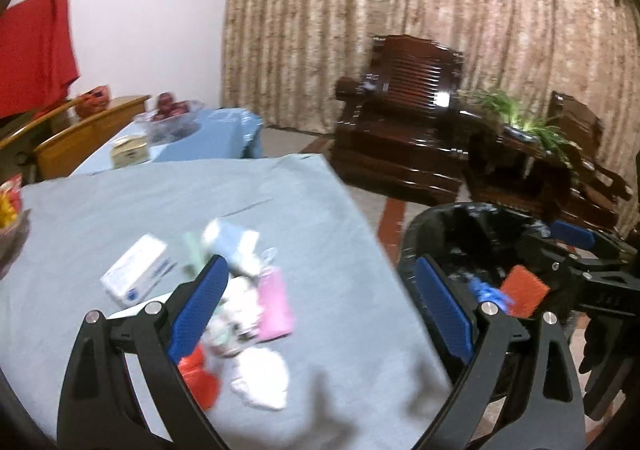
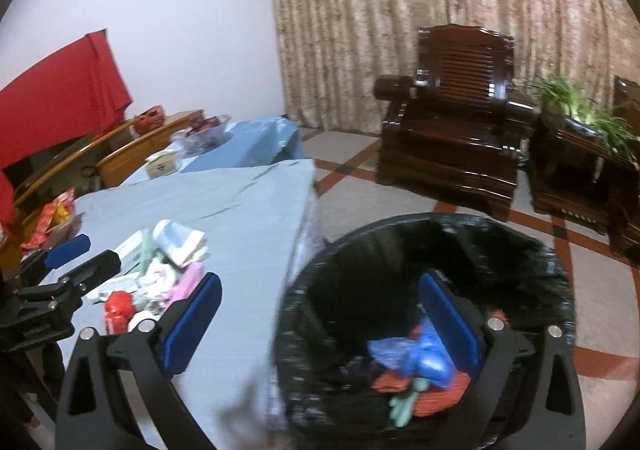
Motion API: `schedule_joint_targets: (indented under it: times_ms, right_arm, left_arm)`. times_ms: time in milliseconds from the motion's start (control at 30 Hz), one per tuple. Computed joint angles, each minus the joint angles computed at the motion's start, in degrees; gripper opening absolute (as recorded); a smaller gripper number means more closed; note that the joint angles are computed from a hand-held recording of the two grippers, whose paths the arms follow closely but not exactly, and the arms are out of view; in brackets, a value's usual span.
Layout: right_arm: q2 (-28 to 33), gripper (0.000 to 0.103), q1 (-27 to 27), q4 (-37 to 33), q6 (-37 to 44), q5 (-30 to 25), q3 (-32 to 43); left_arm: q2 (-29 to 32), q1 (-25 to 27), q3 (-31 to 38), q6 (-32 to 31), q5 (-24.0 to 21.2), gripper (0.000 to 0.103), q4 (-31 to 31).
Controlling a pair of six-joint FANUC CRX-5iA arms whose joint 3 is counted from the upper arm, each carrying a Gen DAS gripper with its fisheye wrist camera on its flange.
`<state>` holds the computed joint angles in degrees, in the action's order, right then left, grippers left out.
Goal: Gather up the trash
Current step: 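Grasp the white tissue with the right tool while the left tool grasps the red bag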
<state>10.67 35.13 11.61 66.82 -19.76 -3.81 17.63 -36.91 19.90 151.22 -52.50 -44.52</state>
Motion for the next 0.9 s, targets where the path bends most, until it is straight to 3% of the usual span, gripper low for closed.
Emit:
schedule_joint_targets:
  times_ms: [433, 900]
  right_arm:
    - [4.6, 0.097, 6.6, -15.0, 17.0, -0.6, 6.0]
    - [10.5, 0.093, 10.6, -15.5, 18.6, -4.2, 9.9]
  left_arm:
    - [-8.3, 1.6, -11.2, 8.4, -7.4, 0.092, -3.6]
    - [-10.2, 3.7, -16.8, 11.1, -7.1, 0.092, -1.6]
